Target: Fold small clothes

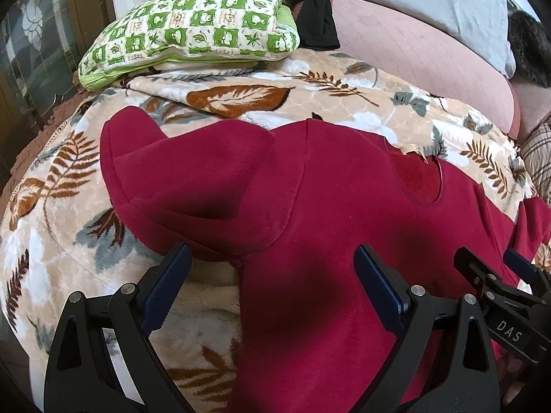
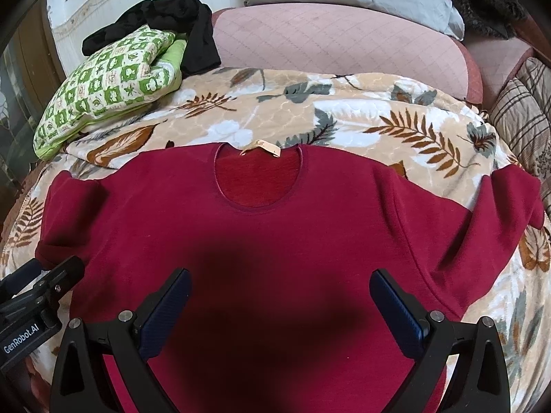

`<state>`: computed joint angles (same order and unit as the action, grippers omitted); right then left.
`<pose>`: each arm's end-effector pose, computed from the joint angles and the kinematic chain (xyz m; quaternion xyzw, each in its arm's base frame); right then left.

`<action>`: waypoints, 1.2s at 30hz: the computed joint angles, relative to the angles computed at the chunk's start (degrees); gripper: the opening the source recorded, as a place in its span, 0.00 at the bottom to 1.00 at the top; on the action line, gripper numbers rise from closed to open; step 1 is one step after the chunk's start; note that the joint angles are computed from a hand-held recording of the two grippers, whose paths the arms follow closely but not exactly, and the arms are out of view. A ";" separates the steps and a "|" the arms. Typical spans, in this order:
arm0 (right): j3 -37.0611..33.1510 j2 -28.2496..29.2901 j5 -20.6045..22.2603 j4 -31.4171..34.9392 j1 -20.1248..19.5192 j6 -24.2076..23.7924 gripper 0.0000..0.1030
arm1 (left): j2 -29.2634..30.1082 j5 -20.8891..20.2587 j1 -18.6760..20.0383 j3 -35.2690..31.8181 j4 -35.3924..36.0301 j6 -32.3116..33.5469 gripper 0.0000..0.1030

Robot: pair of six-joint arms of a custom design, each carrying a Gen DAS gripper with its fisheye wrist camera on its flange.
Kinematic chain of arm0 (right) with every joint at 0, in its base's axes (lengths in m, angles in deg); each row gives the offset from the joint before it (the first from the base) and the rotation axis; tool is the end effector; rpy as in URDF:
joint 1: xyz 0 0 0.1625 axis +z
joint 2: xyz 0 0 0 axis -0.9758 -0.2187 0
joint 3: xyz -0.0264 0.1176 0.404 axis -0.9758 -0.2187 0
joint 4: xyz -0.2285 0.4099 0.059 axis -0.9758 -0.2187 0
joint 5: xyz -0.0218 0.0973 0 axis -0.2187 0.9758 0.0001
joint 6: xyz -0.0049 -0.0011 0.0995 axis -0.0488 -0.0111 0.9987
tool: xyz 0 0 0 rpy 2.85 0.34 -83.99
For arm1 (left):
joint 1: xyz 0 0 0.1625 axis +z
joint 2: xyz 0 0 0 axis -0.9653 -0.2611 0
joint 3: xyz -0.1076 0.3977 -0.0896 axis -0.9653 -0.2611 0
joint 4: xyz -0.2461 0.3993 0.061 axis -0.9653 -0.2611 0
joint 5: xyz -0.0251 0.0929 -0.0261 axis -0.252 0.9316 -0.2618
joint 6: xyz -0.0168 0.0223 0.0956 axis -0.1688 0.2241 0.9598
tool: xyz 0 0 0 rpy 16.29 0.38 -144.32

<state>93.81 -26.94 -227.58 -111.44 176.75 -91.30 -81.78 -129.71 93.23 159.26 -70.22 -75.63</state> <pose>0.0999 -0.2581 0.2115 -0.0338 -0.8519 0.3480 0.3899 -0.2868 -0.3090 0.0277 0.1967 0.8900 -0.2522 0.3250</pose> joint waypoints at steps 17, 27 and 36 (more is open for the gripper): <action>-0.96 2.56 0.23 0.85 1.07 1.56 1.00 | -1.49 0.12 1.13 0.41 0.51 -0.74 0.92; -1.80 4.89 -0.06 0.76 1.67 2.61 1.00 | -1.43 -0.09 1.47 0.45 0.35 -0.76 0.93; -2.23 6.16 0.12 1.58 1.68 3.18 1.00 | -5.27 0.42 3.82 1.28 -0.25 -0.28 0.92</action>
